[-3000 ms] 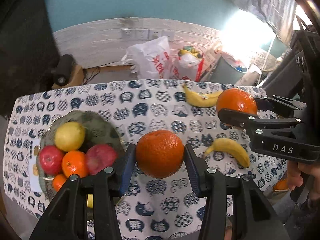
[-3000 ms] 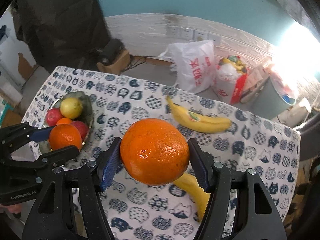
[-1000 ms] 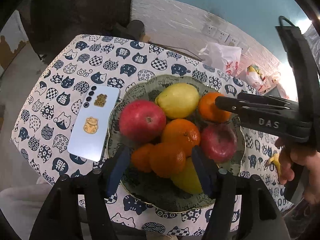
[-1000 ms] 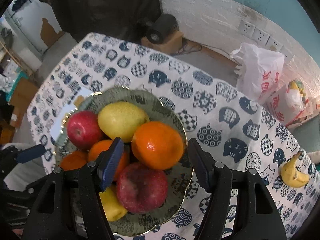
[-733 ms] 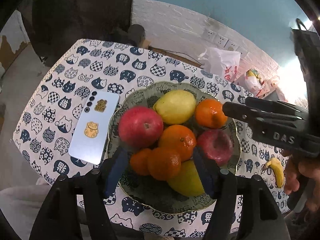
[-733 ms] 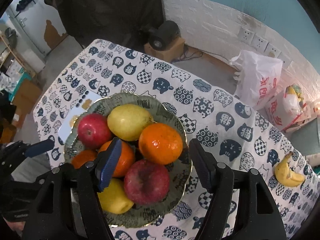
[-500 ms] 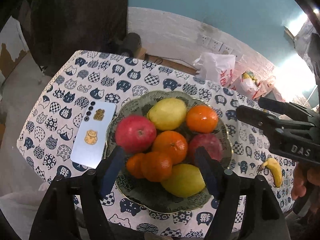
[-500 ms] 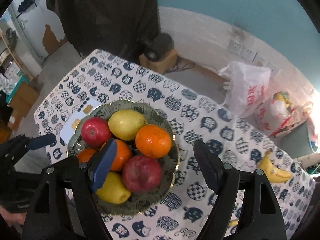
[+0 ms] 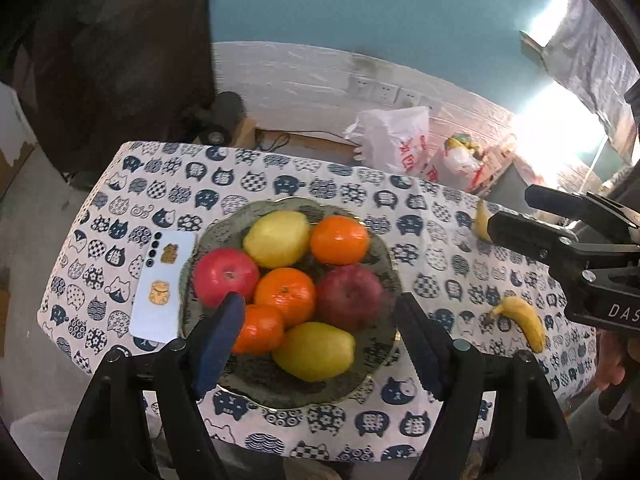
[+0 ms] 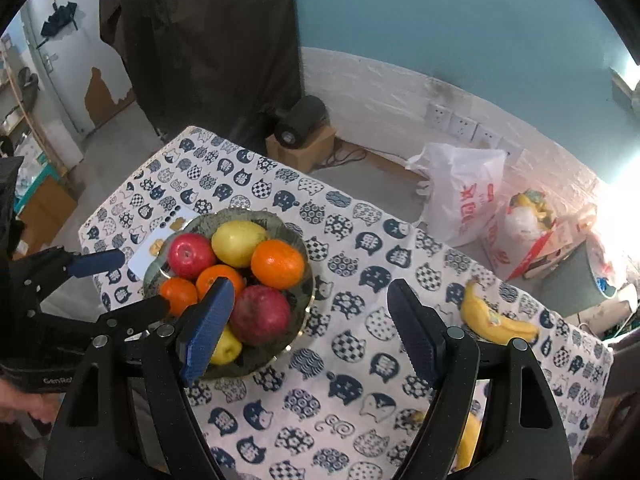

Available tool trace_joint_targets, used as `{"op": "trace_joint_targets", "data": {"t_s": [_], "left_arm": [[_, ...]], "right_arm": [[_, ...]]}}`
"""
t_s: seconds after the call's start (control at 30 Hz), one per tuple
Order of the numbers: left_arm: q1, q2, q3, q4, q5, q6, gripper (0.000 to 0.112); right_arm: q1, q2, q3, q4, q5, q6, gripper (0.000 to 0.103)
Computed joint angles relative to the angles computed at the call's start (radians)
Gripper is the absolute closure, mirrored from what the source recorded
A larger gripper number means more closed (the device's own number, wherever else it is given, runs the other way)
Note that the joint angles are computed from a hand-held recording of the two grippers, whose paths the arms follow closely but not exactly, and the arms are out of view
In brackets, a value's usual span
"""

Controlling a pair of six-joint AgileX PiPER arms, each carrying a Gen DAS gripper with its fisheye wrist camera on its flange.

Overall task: Organize fruits
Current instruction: 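Move both tools back toward the two loose bananas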

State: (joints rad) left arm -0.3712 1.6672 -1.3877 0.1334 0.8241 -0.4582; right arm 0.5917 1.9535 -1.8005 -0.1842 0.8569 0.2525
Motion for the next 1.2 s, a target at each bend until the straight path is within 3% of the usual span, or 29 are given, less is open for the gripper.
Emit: {"op": "trace_joint_targets", "data": {"t_s": [0.5,0.9,1.2], "left_arm": [[-0.150,0.078,-0.163,0.017,0.080,-0.002,0.033],[-0.271,0.290,-0.443,0.023,0.194,0.055,0.033],[-0.299,0.432,-0.604,-0.046,0.259,0.095,0.033]], "right_arm": [[-0.117,-0.250,0.321,0.000,-0.089,0.001,0.023],[-0.319,-0.371,0.517,0.123,-0.135,-0.132,0.023],[-0.464,-0.369,0.610,0.213,-0.162,-0.249,0.023]]}}
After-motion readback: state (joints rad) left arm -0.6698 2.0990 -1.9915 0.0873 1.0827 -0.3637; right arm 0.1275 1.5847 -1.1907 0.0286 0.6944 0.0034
